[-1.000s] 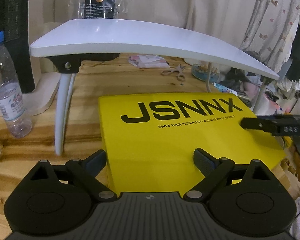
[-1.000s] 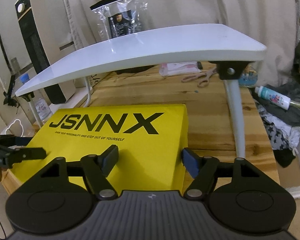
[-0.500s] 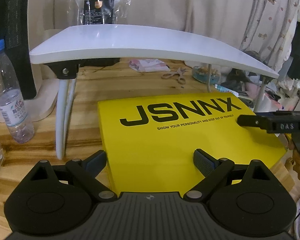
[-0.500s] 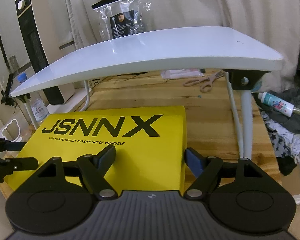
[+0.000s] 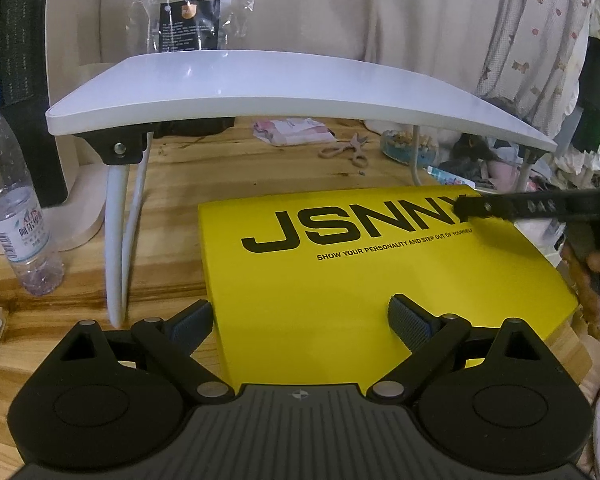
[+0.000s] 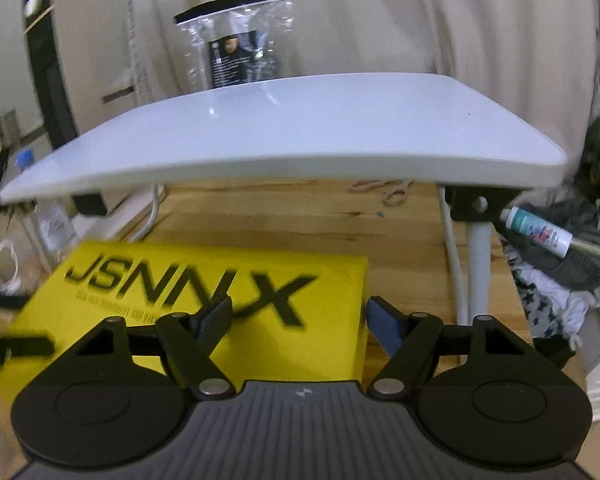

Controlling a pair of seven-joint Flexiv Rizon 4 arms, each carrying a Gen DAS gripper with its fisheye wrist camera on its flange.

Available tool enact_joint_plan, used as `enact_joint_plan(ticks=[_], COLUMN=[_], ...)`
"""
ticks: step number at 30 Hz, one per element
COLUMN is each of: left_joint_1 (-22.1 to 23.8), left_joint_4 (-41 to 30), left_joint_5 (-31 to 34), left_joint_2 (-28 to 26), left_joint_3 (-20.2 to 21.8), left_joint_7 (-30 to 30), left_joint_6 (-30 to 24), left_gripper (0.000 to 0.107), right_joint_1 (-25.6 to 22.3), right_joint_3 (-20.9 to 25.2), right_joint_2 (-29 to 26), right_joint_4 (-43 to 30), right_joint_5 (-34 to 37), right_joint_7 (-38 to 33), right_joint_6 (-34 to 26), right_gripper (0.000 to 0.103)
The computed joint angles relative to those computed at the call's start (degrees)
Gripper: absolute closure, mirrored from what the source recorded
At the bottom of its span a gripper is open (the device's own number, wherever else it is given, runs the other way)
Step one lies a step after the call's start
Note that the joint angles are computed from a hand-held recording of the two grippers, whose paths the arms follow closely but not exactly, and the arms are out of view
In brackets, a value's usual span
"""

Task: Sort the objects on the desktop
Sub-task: 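Carry the lid out from under the tray table with both tools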

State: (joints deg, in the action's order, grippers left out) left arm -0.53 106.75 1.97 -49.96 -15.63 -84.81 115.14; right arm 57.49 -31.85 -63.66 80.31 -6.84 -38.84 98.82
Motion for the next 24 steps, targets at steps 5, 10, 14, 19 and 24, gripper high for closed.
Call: enact_joint_plan(ticks=[5,10,14,19,24], left_joint_1=[0.87,0.88,-0.87,-3.47,-1.88], left_joint_4=[-0.05,0.06,0.06,0.13,0.29], left_joint_5=[0.61,0.56,-0.38,-1.82,-1.01], left_joint_2=[0.03,0.02,0.21,0.48,0.38], left_joint_3=[-0.77,-0.81,0.95,3.41,1.83], left_joint_7=[0.16,0.02,0.11,0.99,0.67], left_joint_6=[-0.63,-0.39,0.42,1.65,1.27], left_gripper=[0.01,0.009,0.009,0.009,0.009], right_joint_1=[-5.64,-8.1,-4.88,-3.31,-2.61], right_joint_3=[5.36,7.66,2.61,2.89,5.59], right_joint_2=[0.32,0.24,-0.35,2.48,5.69], right_joint_4=[-5.25,-7.04,-5.16,0.27,6.11], right_joint_5=[-4.25,-8.97,-9.58,-9.54,-6.06], right_joint_7=[-0.32,0.31,2.71,1.15,-0.91], right_joint_6=[-4.44,-6.53,-5.17,-2.91,0.31], right_gripper=[0.04,0.043,0.043,0.043,0.042])
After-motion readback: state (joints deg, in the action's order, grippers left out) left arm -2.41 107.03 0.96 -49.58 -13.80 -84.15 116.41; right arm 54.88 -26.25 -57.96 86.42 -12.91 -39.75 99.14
